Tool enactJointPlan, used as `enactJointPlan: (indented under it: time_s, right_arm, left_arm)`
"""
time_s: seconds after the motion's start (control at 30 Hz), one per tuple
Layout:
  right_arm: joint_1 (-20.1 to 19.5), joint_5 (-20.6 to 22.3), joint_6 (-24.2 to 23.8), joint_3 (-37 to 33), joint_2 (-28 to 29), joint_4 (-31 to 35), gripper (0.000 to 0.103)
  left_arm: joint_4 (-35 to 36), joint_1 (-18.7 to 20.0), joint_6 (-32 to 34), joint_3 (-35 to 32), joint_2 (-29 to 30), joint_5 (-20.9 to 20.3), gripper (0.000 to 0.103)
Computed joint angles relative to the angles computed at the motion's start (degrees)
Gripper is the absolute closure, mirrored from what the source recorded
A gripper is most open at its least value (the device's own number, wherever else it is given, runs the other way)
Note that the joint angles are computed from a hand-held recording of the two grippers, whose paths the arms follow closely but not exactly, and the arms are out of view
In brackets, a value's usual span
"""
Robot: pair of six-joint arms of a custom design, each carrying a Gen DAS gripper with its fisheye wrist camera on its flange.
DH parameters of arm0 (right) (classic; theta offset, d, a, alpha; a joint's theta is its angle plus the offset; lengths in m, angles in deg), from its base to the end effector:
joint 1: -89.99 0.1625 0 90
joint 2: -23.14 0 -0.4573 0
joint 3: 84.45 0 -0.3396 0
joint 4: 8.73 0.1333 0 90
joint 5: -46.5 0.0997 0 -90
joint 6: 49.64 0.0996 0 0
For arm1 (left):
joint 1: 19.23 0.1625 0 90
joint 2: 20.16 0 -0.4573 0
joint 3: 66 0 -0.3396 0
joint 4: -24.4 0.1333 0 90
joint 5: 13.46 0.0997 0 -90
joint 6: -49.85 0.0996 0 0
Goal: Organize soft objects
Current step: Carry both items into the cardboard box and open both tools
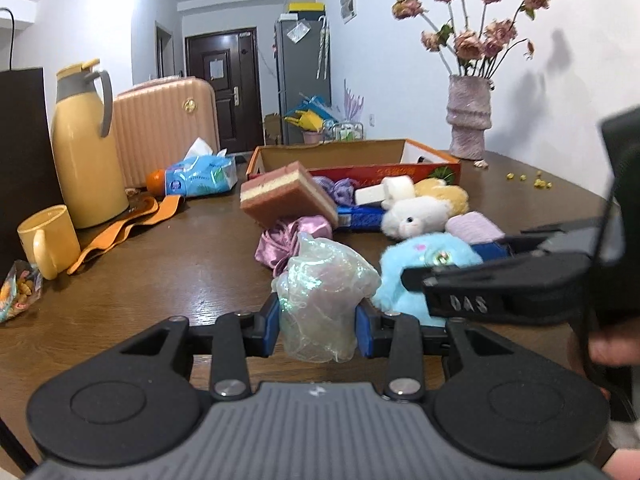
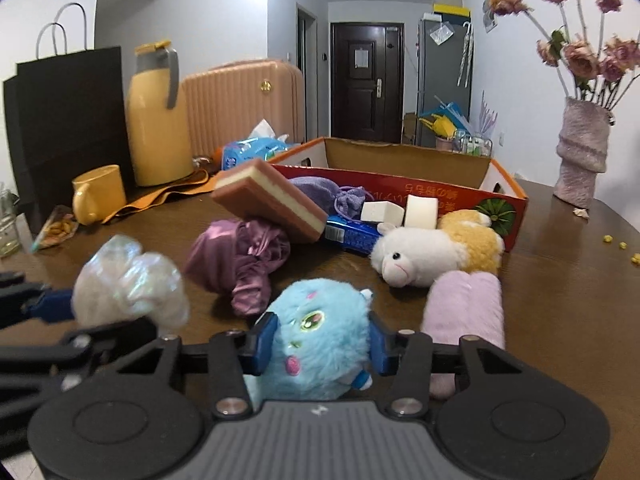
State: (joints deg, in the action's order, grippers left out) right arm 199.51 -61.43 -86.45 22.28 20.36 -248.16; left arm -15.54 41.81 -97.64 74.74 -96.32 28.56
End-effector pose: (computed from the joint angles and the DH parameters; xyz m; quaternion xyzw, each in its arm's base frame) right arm 0.2679 -0.4486 -0.1403 0.3769 -0.8316 0.3559 0.1995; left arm 0.0486 -0.3403 0.1814 0.2043 0.7732 -0.4825 0.3573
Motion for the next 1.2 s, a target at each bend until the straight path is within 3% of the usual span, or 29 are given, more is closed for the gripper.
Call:
enactJointPlan:
  time_s: [0.3,0.67,0.9,1.2]
  right_arm:
    - [0.16,1.72,2.46,9.74,-1.02,-12.63,0.058]
    - [0.21,3.39,0.39,7.83,-1.76,-18.77,0.058]
    - [-0.55,5.81,-0.82,2.41,-5.10,-11.35,0.058]
    - [-1.63,9.27,-1.78,-11.07,-8.73,6.23,0.058]
  left_arm:
    - [-2.73,-4.85,0.00,2.94,-0.57,-2.09,0.065]
    - [-6.50,-2.25,5.97,-0.67,-0.59,0.23,0.065]
    - [-7.01,1.88,12.65,-8.13,0.54,4.85,0.065]
    - [4.17,7.90,15.30,-26.60,6.02,12.14,0.065]
